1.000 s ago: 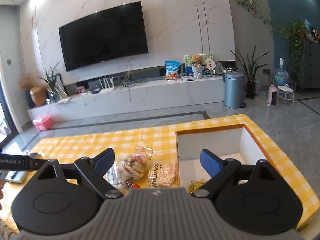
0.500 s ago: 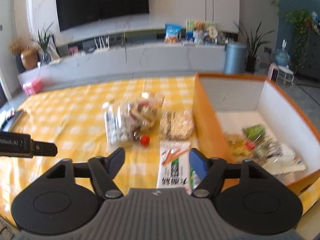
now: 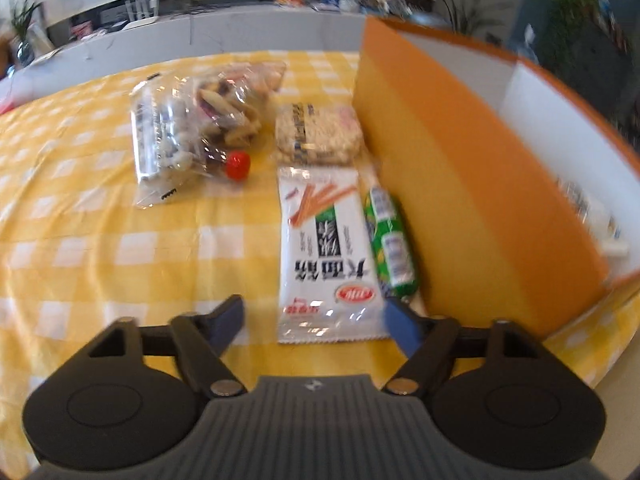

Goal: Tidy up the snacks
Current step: 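Move the right gripper down to the green sausage stick beside the box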

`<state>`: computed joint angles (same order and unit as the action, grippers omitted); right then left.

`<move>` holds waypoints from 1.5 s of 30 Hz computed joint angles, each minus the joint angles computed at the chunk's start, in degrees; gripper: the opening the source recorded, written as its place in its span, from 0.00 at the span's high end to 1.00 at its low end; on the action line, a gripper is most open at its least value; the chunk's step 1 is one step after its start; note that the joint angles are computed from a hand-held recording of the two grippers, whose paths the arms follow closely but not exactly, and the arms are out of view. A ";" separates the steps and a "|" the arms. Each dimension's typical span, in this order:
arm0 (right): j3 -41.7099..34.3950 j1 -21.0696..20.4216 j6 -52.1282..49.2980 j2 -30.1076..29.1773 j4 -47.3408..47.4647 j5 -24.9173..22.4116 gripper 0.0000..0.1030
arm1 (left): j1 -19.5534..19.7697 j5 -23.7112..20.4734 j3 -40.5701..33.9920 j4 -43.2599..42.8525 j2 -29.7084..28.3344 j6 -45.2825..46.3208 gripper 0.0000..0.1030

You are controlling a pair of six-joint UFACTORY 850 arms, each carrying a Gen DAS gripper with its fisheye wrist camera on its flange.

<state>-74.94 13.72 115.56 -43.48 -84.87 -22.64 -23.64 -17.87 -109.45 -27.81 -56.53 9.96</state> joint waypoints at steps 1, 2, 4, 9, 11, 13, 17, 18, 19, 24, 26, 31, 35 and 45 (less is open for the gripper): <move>0.34 -0.12 3.44 -0.03 -1.90 0.47 0.21 | 0.02 0.10 0.15 -0.54 0.11 0.44 0.16; 0.41 0.05 5.50 -0.21 -2.81 -0.31 0.21 | 0.08 0.08 0.21 -1.53 0.15 1.42 0.16; 0.15 0.39 6.77 -0.71 -3.57 -1.59 0.21 | 0.14 0.12 0.42 -2.90 0.29 2.78 0.16; -0.10 0.84 8.49 -1.14 -4.45 -2.74 0.17 | 0.07 0.03 0.34 -1.99 0.25 1.83 0.16; 0.21 0.44 8.48 -0.80 -5.05 -1.20 0.17 | 0.06 -0.17 0.22 -1.72 0.18 1.47 0.16; 0.58 0.19 7.47 -0.41 -5.75 0.39 0.21 | 0.07 -0.27 0.14 -1.79 0.13 1.58 0.16; 0.95 0.29 6.84 0.10 -8.71 2.89 0.28 | 0.00 -0.26 0.32 -1.87 0.24 1.95 0.16; 1.11 0.38 7.12 0.28 -10.28 3.81 0.33 | -0.01 -0.24 0.38 -1.85 0.26 1.96 0.16; 1.21 0.54 7.08 0.44 -11.77 4.71 0.36 | -0.02 -0.27 0.37 -1.70 0.26 1.78 0.16; 1.06 1.04 5.98 0.77 -15.18 8.88 0.40 | 0.01 -0.54 0.19 -1.16 0.17 1.03 0.16; 1.33 1.05 8.53 0.88 -17.46 8.91 0.43 | 0.06 -0.57 0.19 -1.22 0.20 0.97 0.16; 2.84 0.77 18.85 1.41 -22.59 5.98 0.54 | 0.18 -0.49 0.23 -1.62 0.21 1.16 0.16; 3.24 1.34 21.50 1.01 -22.58 1.87 0.60 | 0.28 -0.42 0.25 -1.56 0.23 1.10 0.16; 5.11 1.85 26.30 2.05 -28.67 -5.24 0.43 | 0.41 -0.64 0.02 -1.07 0.06 0.52 0.16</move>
<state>-69.83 15.57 141.86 -41.43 -113.54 -27.88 -23.22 -18.51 -109.43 -28.89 -56.47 10.47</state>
